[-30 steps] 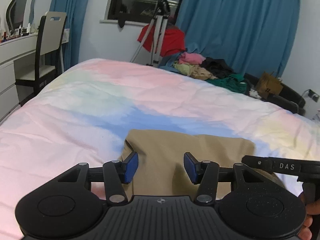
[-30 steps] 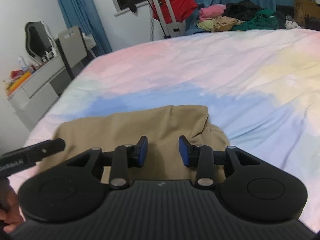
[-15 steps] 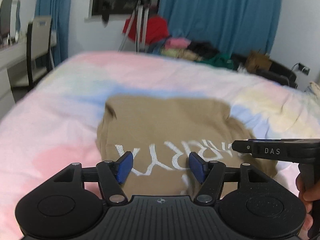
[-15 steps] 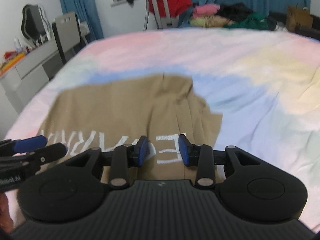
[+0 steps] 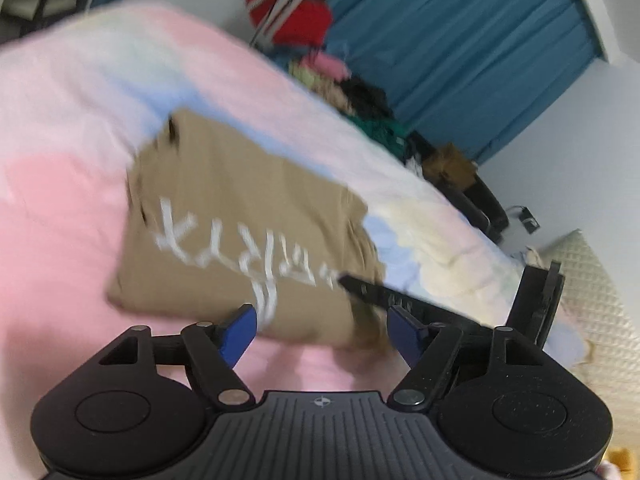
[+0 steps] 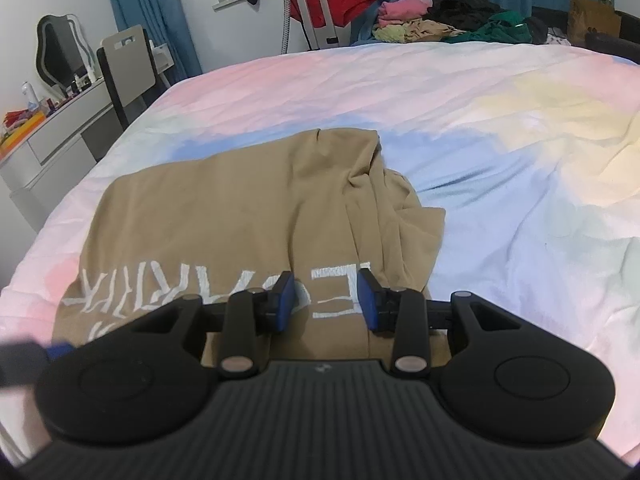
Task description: Fold clothes
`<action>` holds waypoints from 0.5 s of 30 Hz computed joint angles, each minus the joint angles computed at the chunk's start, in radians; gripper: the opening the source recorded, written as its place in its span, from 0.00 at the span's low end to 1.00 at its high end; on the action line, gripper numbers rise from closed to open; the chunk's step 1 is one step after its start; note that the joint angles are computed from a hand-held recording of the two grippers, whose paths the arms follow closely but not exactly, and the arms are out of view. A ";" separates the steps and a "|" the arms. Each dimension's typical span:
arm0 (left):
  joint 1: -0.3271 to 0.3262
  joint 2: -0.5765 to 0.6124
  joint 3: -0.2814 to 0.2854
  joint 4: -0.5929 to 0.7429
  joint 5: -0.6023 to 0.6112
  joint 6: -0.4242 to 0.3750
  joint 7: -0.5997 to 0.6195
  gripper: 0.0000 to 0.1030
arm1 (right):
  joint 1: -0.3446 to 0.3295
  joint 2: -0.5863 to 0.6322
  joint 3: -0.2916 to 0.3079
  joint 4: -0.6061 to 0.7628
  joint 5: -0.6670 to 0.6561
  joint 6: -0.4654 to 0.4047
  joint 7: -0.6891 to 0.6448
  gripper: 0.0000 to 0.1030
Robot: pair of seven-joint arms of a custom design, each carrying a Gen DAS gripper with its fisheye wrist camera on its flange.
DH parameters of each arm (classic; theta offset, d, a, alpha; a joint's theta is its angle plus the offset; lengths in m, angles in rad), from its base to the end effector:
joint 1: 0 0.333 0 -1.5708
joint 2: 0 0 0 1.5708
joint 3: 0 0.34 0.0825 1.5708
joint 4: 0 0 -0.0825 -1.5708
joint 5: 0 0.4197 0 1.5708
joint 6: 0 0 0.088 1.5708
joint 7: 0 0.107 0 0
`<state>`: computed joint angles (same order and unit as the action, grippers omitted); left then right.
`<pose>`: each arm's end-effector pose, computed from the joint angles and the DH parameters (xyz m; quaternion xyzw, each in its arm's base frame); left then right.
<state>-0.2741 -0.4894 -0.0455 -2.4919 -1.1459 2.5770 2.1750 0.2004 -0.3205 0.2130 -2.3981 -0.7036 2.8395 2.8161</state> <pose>0.4378 -0.1301 0.5202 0.5955 -0.6539 0.4645 0.0447 0.4520 0.2427 0.5165 -0.5691 0.7087 -0.2323 0.3462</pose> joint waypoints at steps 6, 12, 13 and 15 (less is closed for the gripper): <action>0.019 0.108 -0.013 0.035 -0.020 -0.009 -0.115 0.72 | -0.004 0.001 0.005 0.001 -0.003 -0.001 0.013 0.36; 0.032 0.141 0.000 0.045 -0.256 0.017 -0.058 0.69 | -0.009 0.001 0.004 -0.002 -0.014 0.010 0.031 0.36; 0.037 0.136 0.000 0.043 -0.288 0.014 -0.041 0.68 | -0.010 0.001 0.004 -0.002 -0.013 0.012 0.036 0.36; 0.048 0.126 0.002 0.037 -0.352 0.007 -0.006 0.68 | -0.011 0.002 0.004 -0.002 -0.011 0.013 0.044 0.36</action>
